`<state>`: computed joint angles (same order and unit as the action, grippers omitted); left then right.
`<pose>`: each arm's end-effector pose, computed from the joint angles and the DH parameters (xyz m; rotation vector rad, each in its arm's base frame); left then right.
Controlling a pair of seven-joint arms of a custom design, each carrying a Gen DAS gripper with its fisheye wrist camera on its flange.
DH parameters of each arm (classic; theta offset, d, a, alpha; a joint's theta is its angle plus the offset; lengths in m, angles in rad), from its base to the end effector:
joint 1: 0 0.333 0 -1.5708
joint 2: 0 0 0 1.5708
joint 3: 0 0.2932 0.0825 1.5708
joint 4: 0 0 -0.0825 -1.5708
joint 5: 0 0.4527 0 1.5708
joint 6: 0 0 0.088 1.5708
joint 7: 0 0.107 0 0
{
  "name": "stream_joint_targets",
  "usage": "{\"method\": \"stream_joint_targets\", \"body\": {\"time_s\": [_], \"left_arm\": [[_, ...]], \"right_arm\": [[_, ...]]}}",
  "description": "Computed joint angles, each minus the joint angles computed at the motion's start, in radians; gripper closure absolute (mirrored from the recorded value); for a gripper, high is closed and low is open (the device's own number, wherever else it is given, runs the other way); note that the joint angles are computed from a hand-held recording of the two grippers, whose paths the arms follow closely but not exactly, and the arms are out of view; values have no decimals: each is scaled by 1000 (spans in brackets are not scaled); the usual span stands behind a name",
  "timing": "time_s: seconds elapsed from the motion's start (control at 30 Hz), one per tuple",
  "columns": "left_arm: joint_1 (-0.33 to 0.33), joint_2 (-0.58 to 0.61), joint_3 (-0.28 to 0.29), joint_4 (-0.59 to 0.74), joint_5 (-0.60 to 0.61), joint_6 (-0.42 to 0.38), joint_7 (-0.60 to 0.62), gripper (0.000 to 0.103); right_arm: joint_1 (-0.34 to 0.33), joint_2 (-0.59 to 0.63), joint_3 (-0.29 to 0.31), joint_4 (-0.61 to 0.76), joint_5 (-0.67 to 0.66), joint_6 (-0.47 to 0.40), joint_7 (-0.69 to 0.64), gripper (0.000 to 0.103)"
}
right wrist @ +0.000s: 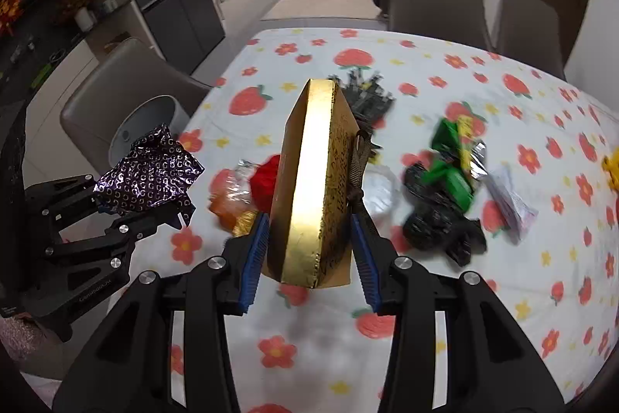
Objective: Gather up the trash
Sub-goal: 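Carry the wrapper and gold box to the grey bin and release both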
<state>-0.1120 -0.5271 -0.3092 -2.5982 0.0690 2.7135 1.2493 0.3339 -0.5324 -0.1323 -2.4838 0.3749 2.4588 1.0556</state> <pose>0.4547 -0.2026 0.4381 -1.7021 2.0049 -0.6497 0.4928 0.0995 0.4828 -2.1783 1.3144 -0.2279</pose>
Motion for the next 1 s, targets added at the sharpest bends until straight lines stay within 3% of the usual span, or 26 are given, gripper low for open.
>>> {"method": "stream_joint_targets", "body": {"time_s": [0.23,0.37,0.67,1.0], "left_arm": [[127,-202,54,-139,21,-45,-22,80],[216,-263,82,-185,35,-58,-8,80],[370,-279,151,-210,35,-39,85,80],[421,-207,208,-189,-34,0,203,80]], "right_arm": [[143,147,72,154,100,-1,-76,62],[183,271,134,273,146,7,-110,62],[187,566,290,569,90,19,-41,61],[187,798,357,804,-133,-12,147,57]]}}
